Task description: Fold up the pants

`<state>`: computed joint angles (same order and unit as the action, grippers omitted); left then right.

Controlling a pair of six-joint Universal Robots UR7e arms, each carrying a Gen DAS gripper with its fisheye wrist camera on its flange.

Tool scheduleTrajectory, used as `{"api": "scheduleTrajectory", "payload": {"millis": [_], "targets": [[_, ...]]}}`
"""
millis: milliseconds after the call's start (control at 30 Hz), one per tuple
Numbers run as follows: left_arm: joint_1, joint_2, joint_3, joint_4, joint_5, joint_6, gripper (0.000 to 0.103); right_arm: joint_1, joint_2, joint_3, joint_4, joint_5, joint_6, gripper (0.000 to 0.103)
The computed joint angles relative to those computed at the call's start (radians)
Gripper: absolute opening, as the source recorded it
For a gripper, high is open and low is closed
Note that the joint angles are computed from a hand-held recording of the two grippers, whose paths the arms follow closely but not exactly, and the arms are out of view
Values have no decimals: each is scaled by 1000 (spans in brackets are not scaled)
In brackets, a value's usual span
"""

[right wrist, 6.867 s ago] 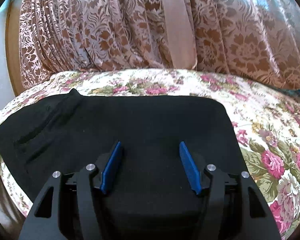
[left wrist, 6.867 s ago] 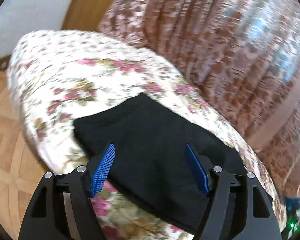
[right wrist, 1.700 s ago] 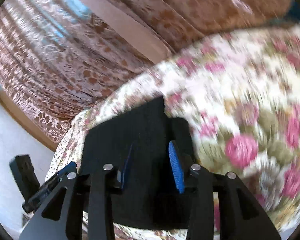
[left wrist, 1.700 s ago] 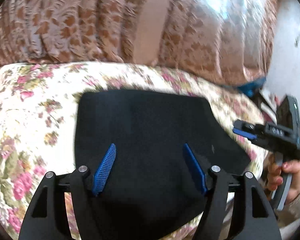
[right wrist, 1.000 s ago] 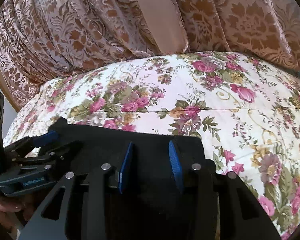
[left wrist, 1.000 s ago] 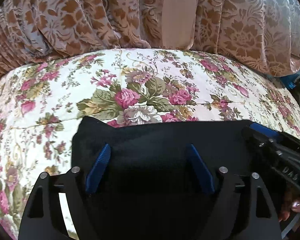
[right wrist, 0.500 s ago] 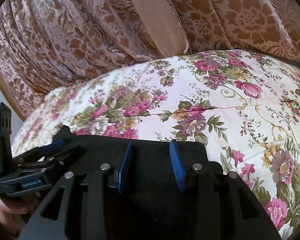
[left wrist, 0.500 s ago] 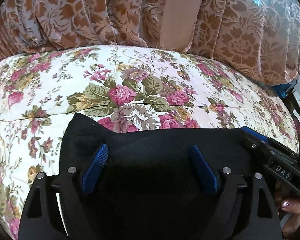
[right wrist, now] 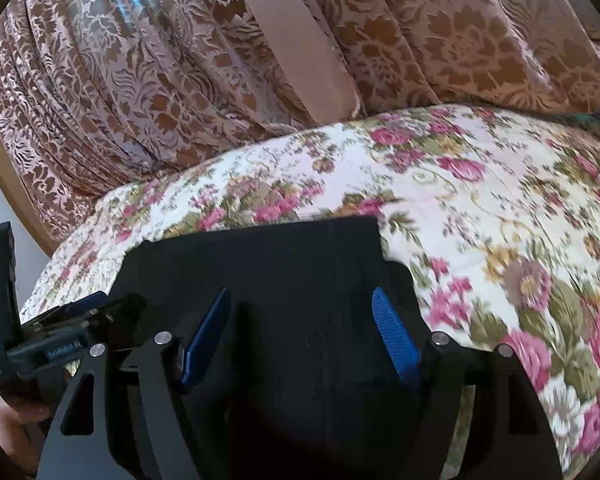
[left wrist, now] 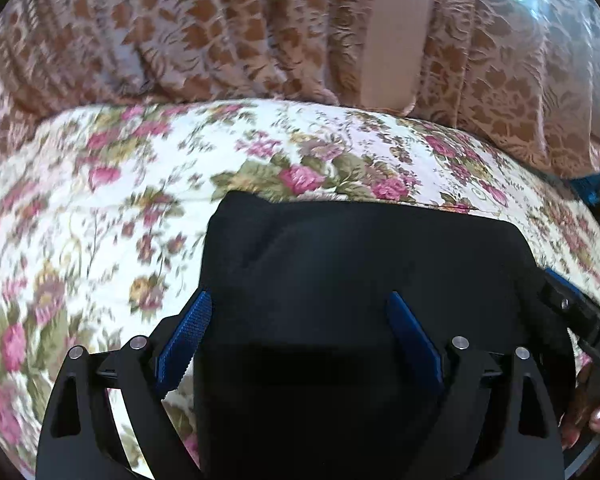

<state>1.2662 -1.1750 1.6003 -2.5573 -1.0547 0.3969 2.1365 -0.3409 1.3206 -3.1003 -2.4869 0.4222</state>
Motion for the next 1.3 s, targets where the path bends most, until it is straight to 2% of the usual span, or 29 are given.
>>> {"api": "scheduleTrajectory", "payload": {"millis": [167,400,567,1033,1133,1300], "targets": [[5,-26,26,1,-3,-2,89,9,-23,49,36,3,82,77],[14,-64,52,34,-15,-17,89,28,-32,82,51,-8,97,79],[22,-93,67,59,-28,-18,89,37,-48,106,74,-25,144,83],[56,-150,64,178,-116,-64,89,27,-91,180,65,40,223,90],[63,-154,56,205,-137,-69,89,16,-109,213,46,79,252,91],[85,-158,32,263,-195,-82,89,-24,-147,304,-76,238,312,91]]}}
